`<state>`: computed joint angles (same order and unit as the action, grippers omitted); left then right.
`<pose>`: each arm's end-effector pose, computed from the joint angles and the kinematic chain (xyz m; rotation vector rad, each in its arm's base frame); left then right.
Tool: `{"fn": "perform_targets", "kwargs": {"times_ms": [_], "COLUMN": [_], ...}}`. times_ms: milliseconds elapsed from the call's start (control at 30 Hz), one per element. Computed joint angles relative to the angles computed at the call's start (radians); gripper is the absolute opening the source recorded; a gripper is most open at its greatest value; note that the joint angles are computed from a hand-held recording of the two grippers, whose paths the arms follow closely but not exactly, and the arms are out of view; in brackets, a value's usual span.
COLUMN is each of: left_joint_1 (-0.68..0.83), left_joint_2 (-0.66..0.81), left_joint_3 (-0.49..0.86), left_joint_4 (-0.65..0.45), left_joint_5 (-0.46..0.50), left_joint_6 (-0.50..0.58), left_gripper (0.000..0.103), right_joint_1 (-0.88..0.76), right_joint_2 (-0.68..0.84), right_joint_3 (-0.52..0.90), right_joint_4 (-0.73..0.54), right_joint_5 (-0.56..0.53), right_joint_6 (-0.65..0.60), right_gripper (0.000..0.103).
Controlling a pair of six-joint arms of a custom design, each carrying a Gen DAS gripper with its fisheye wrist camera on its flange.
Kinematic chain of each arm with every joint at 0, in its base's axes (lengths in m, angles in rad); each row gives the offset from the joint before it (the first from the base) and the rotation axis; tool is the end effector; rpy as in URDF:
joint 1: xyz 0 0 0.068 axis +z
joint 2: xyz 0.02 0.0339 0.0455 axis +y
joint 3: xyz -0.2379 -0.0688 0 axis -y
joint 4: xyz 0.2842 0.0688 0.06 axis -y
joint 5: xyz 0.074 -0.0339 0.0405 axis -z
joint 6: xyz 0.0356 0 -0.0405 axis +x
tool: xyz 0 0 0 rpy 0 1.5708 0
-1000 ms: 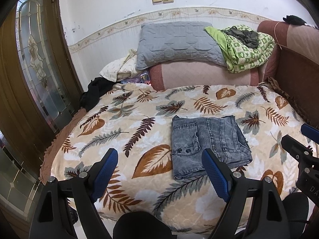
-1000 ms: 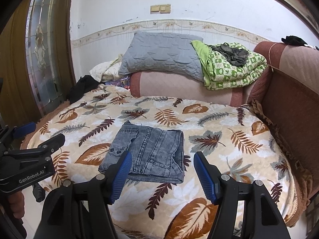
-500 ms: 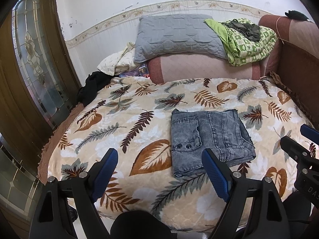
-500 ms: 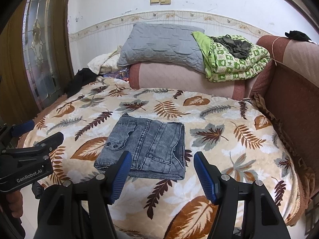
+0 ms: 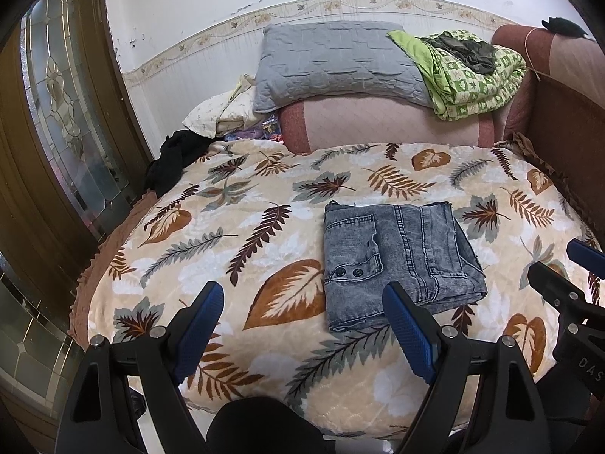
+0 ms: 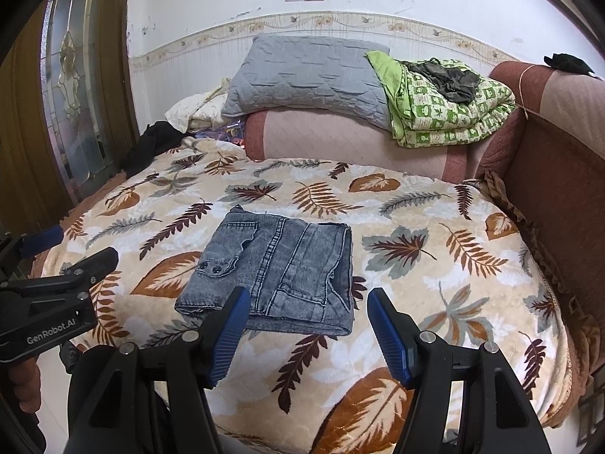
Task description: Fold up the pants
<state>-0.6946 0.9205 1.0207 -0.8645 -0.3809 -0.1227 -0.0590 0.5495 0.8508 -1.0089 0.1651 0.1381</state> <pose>0.1852 -0.1371 0.3169 0.4593 2.2215 0.0167 0.1530 -0.0149 0.3085 0.3093 2.2499 -0.1463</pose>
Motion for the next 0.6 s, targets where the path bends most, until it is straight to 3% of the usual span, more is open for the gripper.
{"fn": "perform_targets", "kwargs": {"times_ms": [600], "left_joint_1": [-0.018], "left_joint_2": [0.0], "left_joint_3": [0.005], "left_joint_4": [-0.013], "left_joint_5": [-0.005], "left_joint_6": [-0.014], "left_gripper": [0.086], "right_joint_1": [0.027], "right_joint_2": [-0.002], "right_joint_3": [0.002], "right_joint_4": [-0.006], "right_joint_5": [0.018], "right_joint_6": [0.013], "right_gripper": [0.068]}}
